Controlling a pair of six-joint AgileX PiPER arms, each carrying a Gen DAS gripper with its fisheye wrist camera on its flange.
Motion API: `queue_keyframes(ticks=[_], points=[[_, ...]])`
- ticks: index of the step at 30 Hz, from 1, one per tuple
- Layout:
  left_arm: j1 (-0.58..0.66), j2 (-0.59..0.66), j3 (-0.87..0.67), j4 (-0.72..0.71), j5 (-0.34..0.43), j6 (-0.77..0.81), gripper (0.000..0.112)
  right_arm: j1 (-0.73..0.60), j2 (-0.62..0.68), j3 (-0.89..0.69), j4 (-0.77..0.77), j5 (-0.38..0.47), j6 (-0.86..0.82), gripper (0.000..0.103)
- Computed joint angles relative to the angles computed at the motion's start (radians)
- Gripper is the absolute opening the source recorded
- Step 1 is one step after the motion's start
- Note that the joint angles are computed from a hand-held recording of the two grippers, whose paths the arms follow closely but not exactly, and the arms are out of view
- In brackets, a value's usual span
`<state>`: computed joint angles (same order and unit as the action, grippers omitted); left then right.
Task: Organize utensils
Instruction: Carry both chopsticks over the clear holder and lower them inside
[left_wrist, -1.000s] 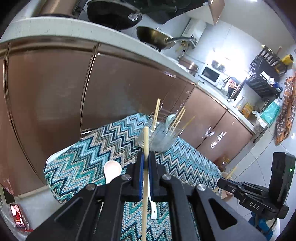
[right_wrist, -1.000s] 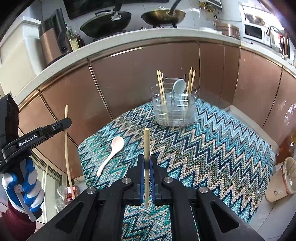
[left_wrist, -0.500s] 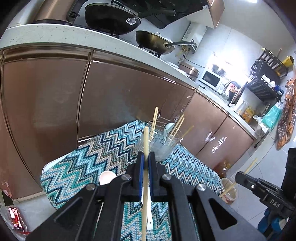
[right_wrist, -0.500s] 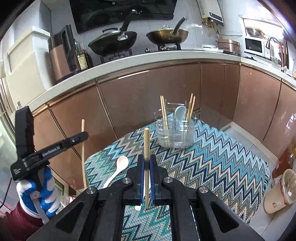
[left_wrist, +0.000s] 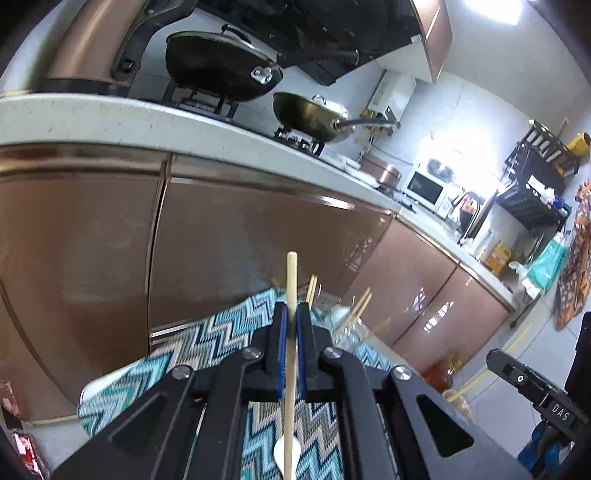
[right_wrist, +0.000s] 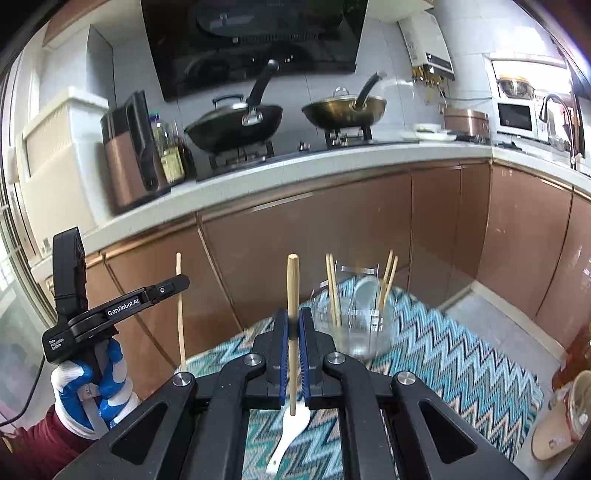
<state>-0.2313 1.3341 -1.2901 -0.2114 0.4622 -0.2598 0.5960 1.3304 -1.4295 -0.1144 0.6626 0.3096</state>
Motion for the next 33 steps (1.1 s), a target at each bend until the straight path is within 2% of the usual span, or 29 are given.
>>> queue_keyframes(ticks=[7, 12, 15, 20, 27, 33], points=[[-0.026, 0.159, -0.231, -0.002, -0.023, -0.010, 0.004, -0.086, 0.087, -0.081, 0.094, -0.092, -0.137, 0.006], [-0.087, 0.313, -0.423, 0.149, -0.074, -0.155, 0.004, -0.127, 0.169, -0.141, 0.117, -0.163, -0.197, 0.006], [-0.111, 0.416, -0.544, 0.250, -0.076, -0.254, 0.004, -0.154, 0.239, -0.191, 0.180, -0.197, -0.274, 0.006], [-0.108, 0.586, -0.743, 0.310, -0.050, -0.322, 0.004, -0.195, 0.358, -0.282, 0.303, -0.208, -0.399, 0.006], [-0.115, 0.708, -0.797, 0.493, -0.101, -0.497, 0.004, -0.226, 0.473, -0.328, 0.384, -0.226, -0.489, 0.006], [-0.125, 0.780, -0.824, 0.631, -0.127, -0.627, 0.004, -0.228, 0.515, -0.318, 0.373, -0.250, -0.510, 0.006]])
